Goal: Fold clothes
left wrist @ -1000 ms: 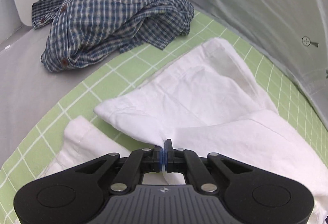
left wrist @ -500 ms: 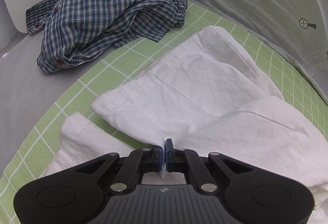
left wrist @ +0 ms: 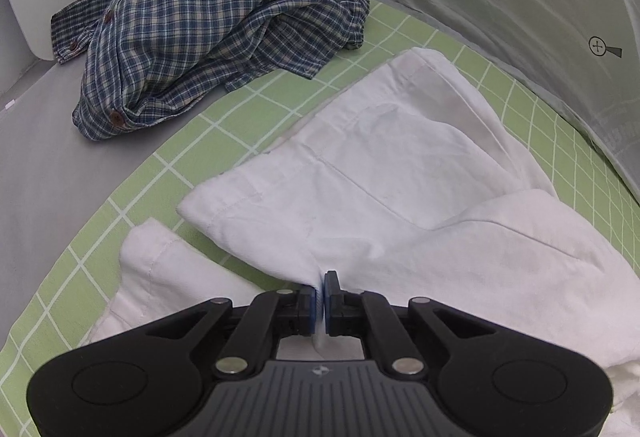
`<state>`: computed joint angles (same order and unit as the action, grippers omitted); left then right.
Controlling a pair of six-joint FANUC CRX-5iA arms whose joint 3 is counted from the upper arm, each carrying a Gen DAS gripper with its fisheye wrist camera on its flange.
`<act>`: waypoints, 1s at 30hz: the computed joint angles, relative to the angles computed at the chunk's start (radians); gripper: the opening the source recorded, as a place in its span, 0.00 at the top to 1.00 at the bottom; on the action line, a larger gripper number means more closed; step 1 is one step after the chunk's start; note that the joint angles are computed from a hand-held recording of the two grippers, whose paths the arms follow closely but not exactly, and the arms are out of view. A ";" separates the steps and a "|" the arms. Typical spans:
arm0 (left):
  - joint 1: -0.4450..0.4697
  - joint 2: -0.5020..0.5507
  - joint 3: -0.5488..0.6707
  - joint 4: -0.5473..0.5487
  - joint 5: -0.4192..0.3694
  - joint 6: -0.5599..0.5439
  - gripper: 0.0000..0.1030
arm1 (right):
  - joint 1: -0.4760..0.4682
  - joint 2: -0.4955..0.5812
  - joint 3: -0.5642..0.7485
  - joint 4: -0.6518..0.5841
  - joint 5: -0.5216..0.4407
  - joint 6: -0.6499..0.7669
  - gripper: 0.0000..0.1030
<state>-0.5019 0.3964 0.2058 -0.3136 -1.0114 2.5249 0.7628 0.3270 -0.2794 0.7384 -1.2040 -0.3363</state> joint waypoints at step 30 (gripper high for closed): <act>-0.005 0.009 0.135 -0.025 -0.111 -0.066 0.65 | 0.363 -0.148 -0.144 -0.007 -0.454 -0.165 0.34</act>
<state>-0.5072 0.4054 0.3405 -0.3384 -1.1228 2.4590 1.1254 0.1786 -0.4237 0.7317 -1.6582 -0.5015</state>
